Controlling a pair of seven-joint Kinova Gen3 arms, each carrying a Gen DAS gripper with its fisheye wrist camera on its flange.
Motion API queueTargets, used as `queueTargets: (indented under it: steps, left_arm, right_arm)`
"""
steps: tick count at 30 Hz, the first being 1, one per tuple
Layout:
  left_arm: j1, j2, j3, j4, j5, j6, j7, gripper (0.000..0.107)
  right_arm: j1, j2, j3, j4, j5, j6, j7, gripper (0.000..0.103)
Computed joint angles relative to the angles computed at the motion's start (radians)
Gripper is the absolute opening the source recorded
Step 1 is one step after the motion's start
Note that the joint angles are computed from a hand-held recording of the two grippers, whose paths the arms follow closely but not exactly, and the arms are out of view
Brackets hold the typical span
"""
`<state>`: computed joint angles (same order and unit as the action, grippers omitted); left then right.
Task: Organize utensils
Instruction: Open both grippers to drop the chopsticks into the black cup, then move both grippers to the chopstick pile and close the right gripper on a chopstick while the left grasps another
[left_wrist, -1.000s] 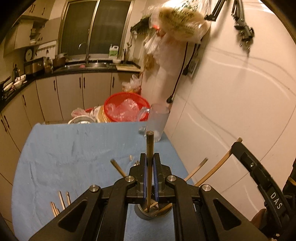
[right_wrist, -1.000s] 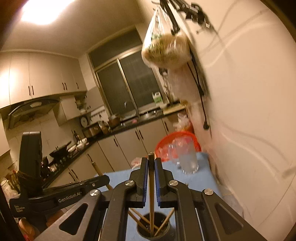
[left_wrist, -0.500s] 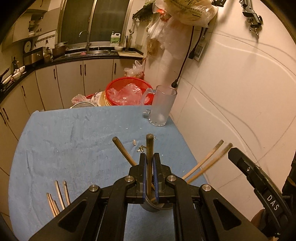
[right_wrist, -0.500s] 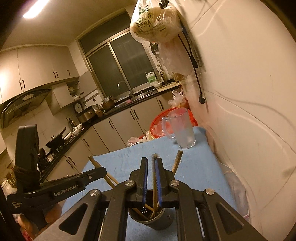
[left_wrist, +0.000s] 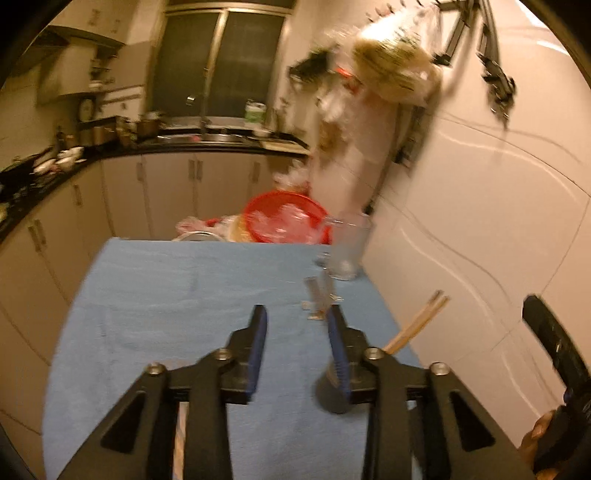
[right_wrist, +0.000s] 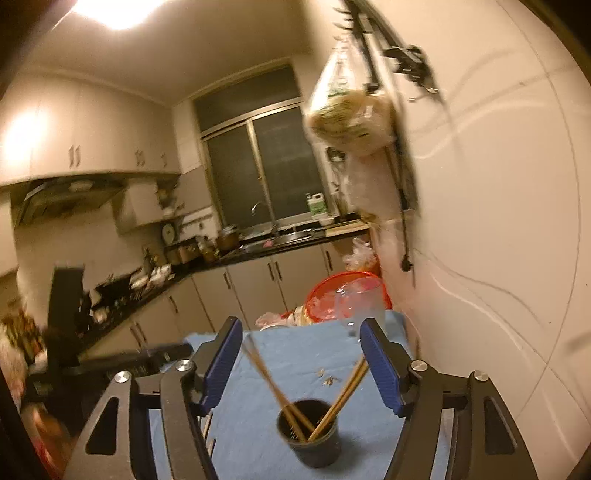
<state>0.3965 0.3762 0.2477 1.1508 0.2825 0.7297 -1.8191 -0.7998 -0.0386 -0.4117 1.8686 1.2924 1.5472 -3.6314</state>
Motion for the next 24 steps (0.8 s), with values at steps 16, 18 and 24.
queueTargets:
  steps: [16, 18, 24]
  left_arm:
    - [-0.166, 0.054, -0.100, 0.160, -0.077, 0.056, 0.108, 0.036]
    - [-0.176, 0.064, -0.097, 0.167, -0.080, 0.062, 0.104, 0.036]
    - [-0.182, 0.085, -0.090, 0.166, -0.086, 0.087, 0.093, 0.036]
  right_arm:
    - [0.257, 0.217, -0.102, -0.118, -0.093, -0.520, 0.193, 0.069]
    - [0.346, 0.248, -0.155, -0.142, -0.142, -0.595, 0.238, 0.066]
    - [0.624, 0.390, -0.307, -0.266, -0.385, -0.686, 0.427, 0.051]
